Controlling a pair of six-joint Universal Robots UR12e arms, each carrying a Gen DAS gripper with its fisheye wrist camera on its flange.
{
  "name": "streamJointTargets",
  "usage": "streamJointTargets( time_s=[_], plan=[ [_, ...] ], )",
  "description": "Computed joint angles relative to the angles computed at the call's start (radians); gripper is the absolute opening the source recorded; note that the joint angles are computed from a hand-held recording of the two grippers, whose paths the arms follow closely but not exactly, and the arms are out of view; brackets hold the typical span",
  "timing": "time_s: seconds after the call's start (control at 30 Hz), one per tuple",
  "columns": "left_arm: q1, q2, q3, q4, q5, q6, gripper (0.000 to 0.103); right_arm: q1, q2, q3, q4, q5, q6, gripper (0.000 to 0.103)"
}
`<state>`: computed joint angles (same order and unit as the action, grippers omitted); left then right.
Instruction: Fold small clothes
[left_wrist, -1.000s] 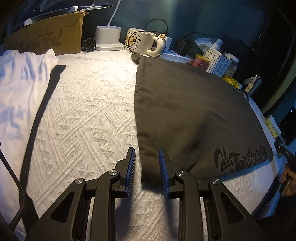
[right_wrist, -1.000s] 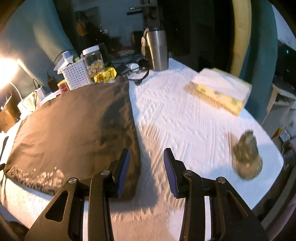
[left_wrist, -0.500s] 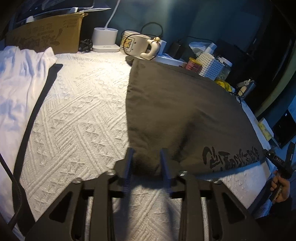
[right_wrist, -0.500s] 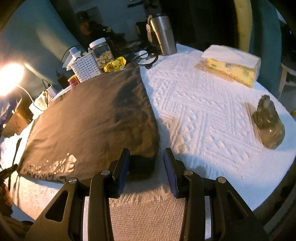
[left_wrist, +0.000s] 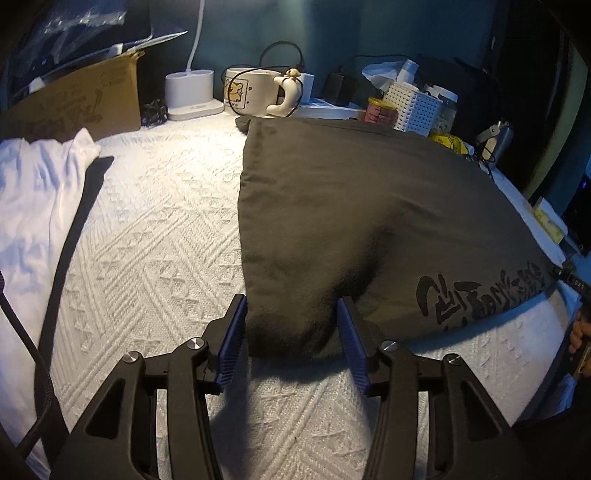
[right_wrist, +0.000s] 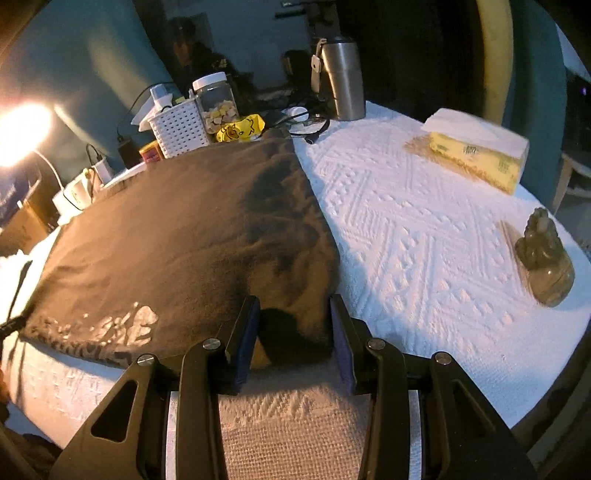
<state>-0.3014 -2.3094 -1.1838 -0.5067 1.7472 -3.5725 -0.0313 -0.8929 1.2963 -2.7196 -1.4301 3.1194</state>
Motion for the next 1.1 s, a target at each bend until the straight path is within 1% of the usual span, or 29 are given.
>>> streamJointTargets(
  time_s=[0.03,0.1,0.13,0.23,0.27,0.3,0.4,0.53,0.67,0.8,1.1],
  plan=[
    [-0.003,-0.003,0.006,-0.007,0.013,0.008,0.032,0.003,0.001,-0.001,-0.003,-0.008,-0.007,0.040],
    [-0.005,-0.007,0.009,-0.002,0.013,0.017,0.020,0.009,0.002,-0.001,-0.004,-0.030,-0.027,0.040],
    [-0.006,-0.007,0.009,0.001,0.015,0.018,0.017,0.012,0.003,-0.003,0.000,-0.037,-0.041,0.039],
    [-0.009,-0.005,0.000,0.017,0.016,0.019,0.010,0.010,0.003,-0.007,0.015,-0.015,-0.051,0.026],
    [-0.010,-0.003,-0.004,0.022,0.015,0.014,0.010,0.010,0.003,-0.009,0.019,-0.009,-0.055,0.023],
    [-0.011,-0.002,-0.007,0.024,0.016,0.012,0.010,0.008,0.003,-0.010,0.028,0.010,-0.056,0.016],
    [-0.011,0.003,-0.007,0.010,0.004,0.004,0.009,0.009,0.003,-0.018,0.046,0.014,-0.078,0.013],
    [-0.013,0.011,-0.009,0.005,-0.001,0.008,0.008,0.003,0.001,-0.022,0.064,0.036,-0.083,0.013],
    [-0.018,0.021,-0.019,0.014,0.001,0.012,0.008,0.005,-0.005,-0.016,0.062,0.029,-0.096,0.012],
    [-0.024,0.026,-0.018,0.005,0.005,0.024,0.008,0.004,-0.011,-0.009,0.057,0.026,-0.109,0.012],
    [-0.030,0.049,-0.044,-0.001,-0.003,0.016,0.008,-0.004,-0.030,0.011,0.051,0.030,-0.129,0.012]
  ],
)
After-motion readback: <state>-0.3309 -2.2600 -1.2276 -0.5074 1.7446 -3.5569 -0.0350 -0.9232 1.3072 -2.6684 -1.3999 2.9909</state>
